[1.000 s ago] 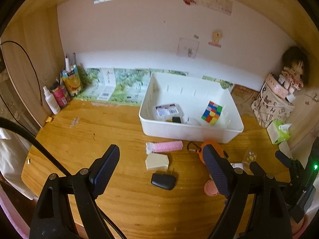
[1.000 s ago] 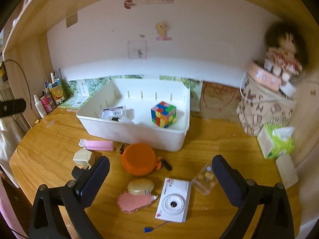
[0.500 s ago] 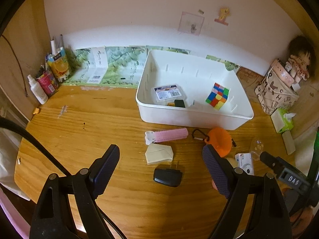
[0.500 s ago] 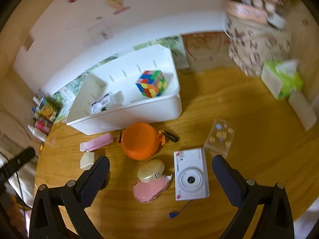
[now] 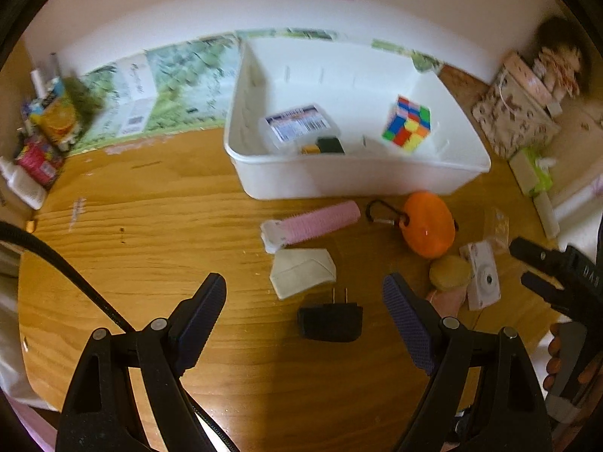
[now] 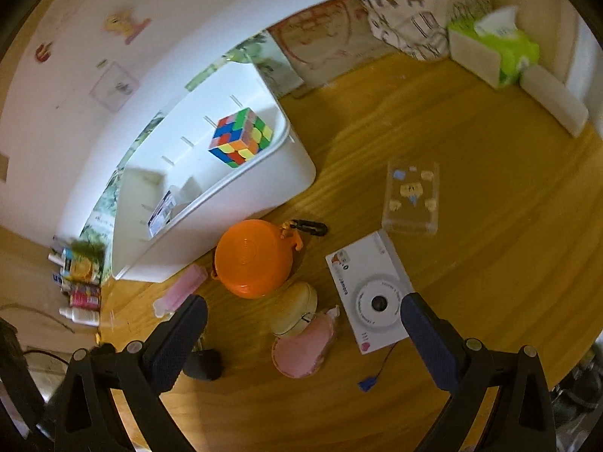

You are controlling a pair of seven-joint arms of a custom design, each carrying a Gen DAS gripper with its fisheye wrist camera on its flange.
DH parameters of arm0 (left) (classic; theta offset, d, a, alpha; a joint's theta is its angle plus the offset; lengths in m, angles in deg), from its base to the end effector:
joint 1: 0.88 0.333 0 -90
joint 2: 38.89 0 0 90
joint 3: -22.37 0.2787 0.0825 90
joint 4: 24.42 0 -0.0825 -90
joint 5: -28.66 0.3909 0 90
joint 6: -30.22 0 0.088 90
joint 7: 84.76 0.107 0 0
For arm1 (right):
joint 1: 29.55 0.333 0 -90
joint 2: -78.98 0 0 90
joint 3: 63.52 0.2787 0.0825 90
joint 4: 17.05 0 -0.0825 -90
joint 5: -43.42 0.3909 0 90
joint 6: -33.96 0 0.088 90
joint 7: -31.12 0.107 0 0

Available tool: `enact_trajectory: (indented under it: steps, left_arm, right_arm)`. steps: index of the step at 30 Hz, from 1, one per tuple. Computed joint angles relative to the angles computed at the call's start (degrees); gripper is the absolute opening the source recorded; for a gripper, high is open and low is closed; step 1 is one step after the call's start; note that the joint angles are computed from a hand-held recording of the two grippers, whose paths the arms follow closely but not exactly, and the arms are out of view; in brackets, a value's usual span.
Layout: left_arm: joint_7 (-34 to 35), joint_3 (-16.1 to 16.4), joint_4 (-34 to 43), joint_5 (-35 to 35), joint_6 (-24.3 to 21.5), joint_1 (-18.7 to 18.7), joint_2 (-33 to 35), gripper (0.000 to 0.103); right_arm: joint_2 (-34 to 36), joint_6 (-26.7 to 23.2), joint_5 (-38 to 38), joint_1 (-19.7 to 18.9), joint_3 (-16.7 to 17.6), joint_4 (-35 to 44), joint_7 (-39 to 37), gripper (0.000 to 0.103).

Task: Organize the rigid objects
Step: 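Move both grippers toward the black charger and the white toy device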

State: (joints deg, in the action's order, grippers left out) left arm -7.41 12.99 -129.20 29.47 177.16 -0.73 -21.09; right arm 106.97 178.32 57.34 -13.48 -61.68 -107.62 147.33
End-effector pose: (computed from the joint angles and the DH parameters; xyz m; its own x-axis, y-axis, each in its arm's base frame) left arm 0.6542 -0.0993 0.3735 0.0408 -0.9909 0.1281 -0.9132 -0.0890 -0.3976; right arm 0.6792 0.2138 0.3678 -0.2355 -0.8926 -0.3844 -0.8962 0.3525 -0.2694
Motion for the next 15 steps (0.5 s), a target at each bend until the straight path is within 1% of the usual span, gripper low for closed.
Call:
enact_trajectory:
  steps: [5, 8, 12, 15]
  left_arm:
    - [6.1, -1.3, 3.9, -2.2, -4.2, 1.1, 3.6, 0.087]
    - [9.3, -1.9, 6.6, -3.8, -7.7, 1.7, 6.0, 0.087]
    - [12.2, -2.3, 9.4, -5.1, -11.1, 1.9, 8.6, 0.087]
    - [13.5, -2.4, 11.2, -5.8, -13.2, 1.8, 10.2, 0.087]
  right_arm:
    - [1.6, -1.5, 2.9, -0.2, 0.7, 1.4, 3.5, 0.103]
    - [2.5, -3.0, 3.1, 0.2, 0.5, 2.5, 5.9, 0.103]
    - [4.2, -5.2, 2.9, 0.9, 0.2, 4.4, 10.2, 0.103]
    - [4.9, -5.5, 3.7, 0.6, 0.6, 4.9, 12.0, 0.103]
